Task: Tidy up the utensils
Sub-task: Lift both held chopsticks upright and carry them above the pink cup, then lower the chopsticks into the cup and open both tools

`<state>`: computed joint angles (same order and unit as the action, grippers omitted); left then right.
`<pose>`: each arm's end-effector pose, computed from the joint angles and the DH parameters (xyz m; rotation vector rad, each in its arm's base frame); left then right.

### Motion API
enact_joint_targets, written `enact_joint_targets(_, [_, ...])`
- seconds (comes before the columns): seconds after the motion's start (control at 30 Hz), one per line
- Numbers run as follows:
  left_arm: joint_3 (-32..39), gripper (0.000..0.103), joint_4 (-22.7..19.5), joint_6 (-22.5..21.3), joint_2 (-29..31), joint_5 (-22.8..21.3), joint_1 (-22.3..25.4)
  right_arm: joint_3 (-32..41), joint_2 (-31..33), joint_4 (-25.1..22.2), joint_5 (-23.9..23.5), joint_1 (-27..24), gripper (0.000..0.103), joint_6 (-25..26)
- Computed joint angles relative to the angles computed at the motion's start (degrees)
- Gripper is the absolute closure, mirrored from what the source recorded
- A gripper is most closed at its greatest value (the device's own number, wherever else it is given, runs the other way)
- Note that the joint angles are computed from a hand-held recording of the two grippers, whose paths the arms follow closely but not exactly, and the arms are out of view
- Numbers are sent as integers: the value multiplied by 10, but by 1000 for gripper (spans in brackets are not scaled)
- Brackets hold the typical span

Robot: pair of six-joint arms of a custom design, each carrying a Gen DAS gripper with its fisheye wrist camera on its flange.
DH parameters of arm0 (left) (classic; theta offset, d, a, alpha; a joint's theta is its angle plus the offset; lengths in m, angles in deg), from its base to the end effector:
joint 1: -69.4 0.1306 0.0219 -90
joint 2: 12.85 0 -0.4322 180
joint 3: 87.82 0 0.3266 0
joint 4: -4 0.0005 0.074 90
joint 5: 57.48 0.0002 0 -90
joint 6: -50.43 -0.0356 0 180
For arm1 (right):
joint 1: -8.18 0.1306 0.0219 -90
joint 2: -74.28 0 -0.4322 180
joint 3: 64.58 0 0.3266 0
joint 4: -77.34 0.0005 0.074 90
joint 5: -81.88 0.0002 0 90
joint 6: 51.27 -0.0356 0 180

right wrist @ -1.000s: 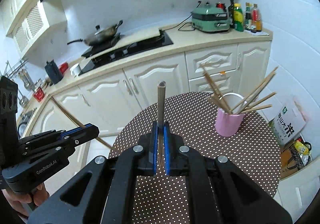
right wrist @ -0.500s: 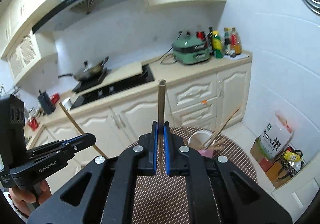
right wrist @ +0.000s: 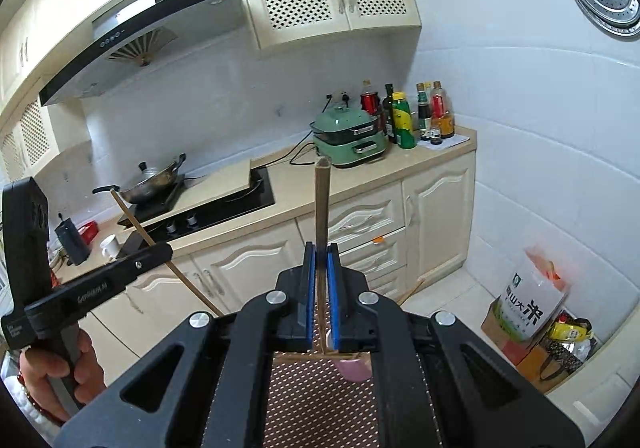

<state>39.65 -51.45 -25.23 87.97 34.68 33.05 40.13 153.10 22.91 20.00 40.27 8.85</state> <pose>0.3943 -0.2924 0.6486 0.4289 2.0814 -0.5742 0.2840 0.1577 0.6467 0.2576 1.9938 0.1816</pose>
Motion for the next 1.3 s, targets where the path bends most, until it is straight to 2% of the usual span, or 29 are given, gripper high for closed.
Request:
enact_joint_targets(0.2, [52, 97, -5, 14, 47, -20, -2, -12, 3, 12, -35, -45, 98, 11])
enact_joint_targets(0.53, [106, 97, -22, 42, 119, 15, -2, -24, 22, 16, -101, -100, 98, 27])
enact_joint_targets(0.8, [97, 97, -29, 31, 143, 39, -4, -30, 38, 15, -124, -116, 98, 41])
enact_joint_targets(1.07, [99, 97, -65, 6, 163, 54, -8, -36, 54, 1, -124, -121, 98, 61])
enact_joint_targets(1.3, [95, 97, -98, -13, 175, 57, -14, -51, 65, -9, -149, -126, 98, 52])
